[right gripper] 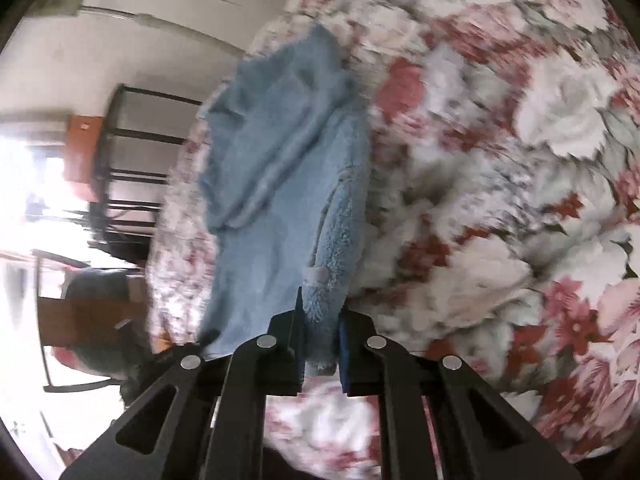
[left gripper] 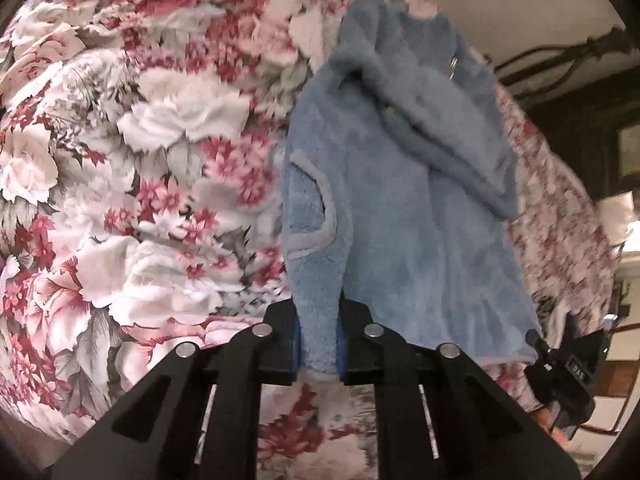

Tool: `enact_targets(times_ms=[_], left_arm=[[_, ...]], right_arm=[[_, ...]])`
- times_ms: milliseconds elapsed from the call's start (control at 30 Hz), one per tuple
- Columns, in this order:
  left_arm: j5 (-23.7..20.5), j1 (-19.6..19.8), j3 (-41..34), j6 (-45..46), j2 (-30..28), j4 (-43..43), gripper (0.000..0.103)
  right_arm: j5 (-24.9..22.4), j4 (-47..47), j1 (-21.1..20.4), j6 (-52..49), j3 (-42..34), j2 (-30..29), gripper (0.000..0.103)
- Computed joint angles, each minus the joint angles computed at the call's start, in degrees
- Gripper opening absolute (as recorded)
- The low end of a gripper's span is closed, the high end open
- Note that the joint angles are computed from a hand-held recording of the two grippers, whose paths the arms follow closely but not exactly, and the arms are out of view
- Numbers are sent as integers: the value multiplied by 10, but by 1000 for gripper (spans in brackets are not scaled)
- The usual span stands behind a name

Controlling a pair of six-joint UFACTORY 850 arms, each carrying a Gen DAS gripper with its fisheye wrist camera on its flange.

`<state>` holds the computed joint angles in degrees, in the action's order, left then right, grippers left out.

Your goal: Fold small clothes

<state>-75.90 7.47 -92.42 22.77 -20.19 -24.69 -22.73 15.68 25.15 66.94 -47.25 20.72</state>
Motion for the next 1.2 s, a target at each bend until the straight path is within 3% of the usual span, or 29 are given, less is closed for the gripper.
enact_targets(times_ms=[100, 200, 400, 733, 1200], left_arm=[[6, 4, -12, 4, -1, -35, 11], [19, 2, -27, 7, -5, -45, 11], [33, -15, -66, -20, -29, -57, 11], [46, -37, -159, -59, -93, -88, 12], [28, -68, -353, -125, -223, -85, 11]], right_arm=[[27, -37, -8, 26, 3, 3, 13], [57, 62, -26, -39, 17, 3, 13], [60, 65, -44, -62, -7, -11, 13], [47, 255, -121, -266, -45, -59, 13], [50, 435, -173, -449, -116, -165, 13]])
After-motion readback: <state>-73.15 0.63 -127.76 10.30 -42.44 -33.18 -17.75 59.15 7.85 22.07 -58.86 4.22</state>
